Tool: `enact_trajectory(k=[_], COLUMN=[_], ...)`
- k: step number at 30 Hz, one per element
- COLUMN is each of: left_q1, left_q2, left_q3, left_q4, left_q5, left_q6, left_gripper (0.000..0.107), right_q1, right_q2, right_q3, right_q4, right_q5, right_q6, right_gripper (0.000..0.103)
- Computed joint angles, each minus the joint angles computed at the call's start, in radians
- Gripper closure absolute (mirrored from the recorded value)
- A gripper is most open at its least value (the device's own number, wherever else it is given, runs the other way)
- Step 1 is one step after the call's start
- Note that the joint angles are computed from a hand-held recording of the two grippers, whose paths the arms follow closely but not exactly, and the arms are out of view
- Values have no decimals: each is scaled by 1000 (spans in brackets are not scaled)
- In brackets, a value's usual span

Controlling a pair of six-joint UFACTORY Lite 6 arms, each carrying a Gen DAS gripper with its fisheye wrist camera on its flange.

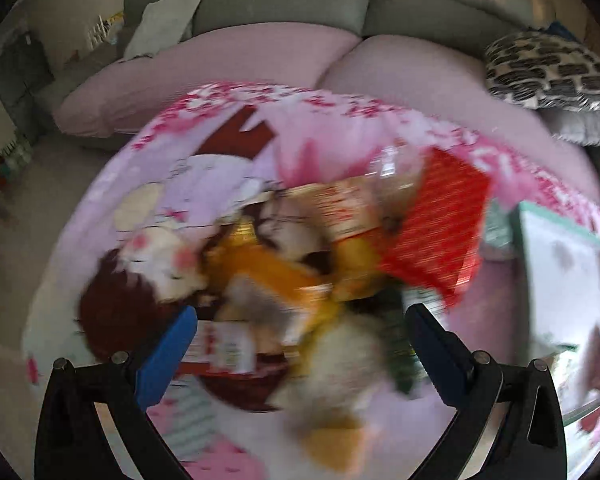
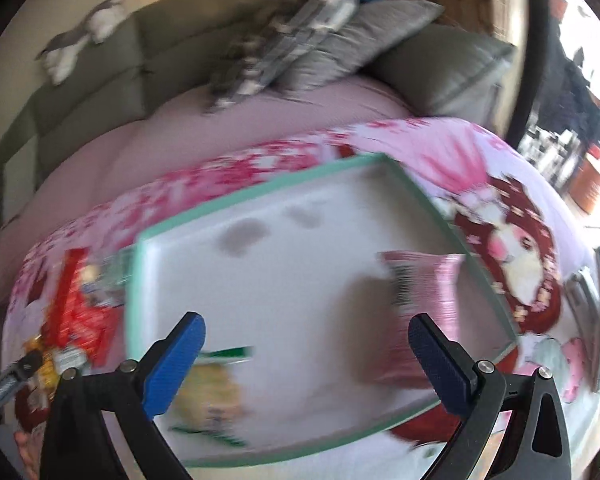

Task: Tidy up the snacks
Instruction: 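Move both tools back over the snack pile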

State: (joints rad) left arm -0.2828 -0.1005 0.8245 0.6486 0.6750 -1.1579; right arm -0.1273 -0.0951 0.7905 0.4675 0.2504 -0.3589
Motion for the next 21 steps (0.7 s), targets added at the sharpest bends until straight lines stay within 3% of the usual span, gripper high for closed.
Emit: enact_trajectory(k=[8, 13, 21], left_q1=[157, 199, 220], left_q2=[-177, -264, -282], left_q3=[-132, -208, -322], left_q4=[10, -58, -180], left_q5=[47, 33, -21], left_q6=[87, 165, 285], left_gripper=[4, 4, 4], right_q1=[323, 522, 724], right_q2=[-91, -76, 29], right_q3=[-60, -73, -67], right_q4=[-166, -428, -492], right_q5=[-19, -38, -35], right_q6=[217, 511, 619], right_gripper=[0, 0, 0])
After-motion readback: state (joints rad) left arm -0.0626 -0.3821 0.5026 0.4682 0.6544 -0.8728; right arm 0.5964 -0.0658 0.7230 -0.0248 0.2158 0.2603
